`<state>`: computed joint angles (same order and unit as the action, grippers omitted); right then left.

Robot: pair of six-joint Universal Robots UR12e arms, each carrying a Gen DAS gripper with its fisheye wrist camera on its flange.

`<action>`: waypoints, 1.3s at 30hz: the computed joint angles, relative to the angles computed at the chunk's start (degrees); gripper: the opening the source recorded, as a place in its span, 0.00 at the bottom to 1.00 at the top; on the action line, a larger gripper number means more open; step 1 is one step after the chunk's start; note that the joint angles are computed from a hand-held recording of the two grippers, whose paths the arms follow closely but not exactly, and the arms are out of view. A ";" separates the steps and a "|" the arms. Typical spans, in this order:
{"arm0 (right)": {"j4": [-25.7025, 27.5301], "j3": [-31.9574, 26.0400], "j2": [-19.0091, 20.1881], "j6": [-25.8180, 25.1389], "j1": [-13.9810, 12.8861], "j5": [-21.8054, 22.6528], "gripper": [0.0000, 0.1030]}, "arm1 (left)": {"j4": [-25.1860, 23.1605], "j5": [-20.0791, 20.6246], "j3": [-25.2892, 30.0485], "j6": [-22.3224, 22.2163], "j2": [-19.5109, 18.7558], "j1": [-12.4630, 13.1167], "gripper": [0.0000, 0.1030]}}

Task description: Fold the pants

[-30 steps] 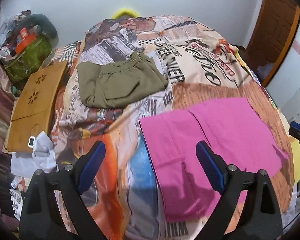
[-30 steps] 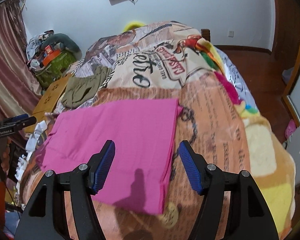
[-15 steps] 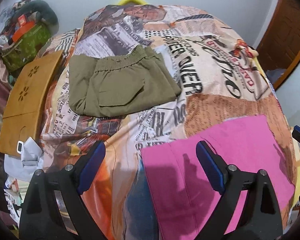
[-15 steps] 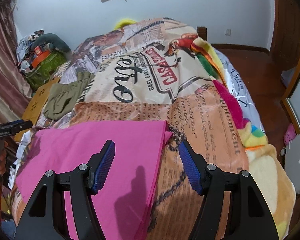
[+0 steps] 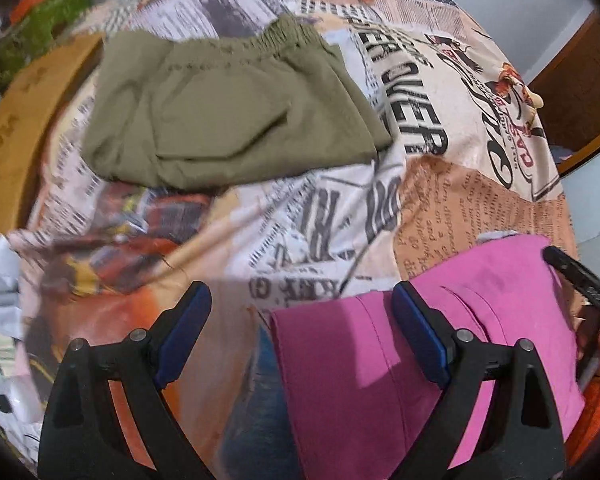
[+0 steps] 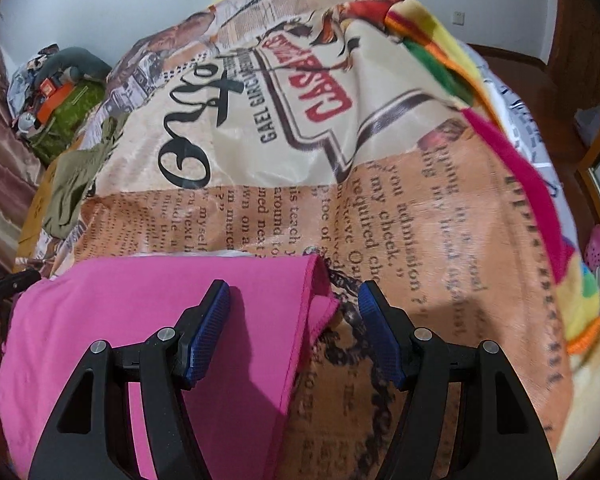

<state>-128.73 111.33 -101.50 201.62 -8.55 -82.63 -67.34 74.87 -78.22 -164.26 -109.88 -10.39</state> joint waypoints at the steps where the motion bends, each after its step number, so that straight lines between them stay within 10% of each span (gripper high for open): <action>1: -0.32 0.13 0.13 -0.11 0.00 0.25 0.61 | -0.24 -0.41 -0.16 -0.17 0.03 0.08 0.90; 9: -1.23 0.57 0.46 -3.04 -0.31 3.11 0.38 | -5.29 -9.00 -0.29 0.96 0.22 1.90 0.54; 13: -0.55 0.20 0.67 -3.55 0.66 -0.02 0.09 | -1.95 -6.84 -1.72 1.81 1.29 1.30 0.49; 19: -1.07 0.01 1.07 -3.16 1.41 -1.66 0.07 | 8.03 0.51 -5.57 3.60 3.46 -0.48 0.39; 31: 3.39 -3.13 0.89 -4.32 2.87 -6.94 0.13 | 17.23 10.14 -7.29 6.69 4.87 -2.30 0.53; 39: 0.93 -5.23 -1.26 -4.91 3.02 -3.21 0.37 | 15.69 3.22 -6.52 7.68 6.76 -1.26 0.81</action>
<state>-127.80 106.10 -102.76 196.71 -5.53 -85.84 -51.64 78.09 -84.74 -156.58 -103.12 -11.66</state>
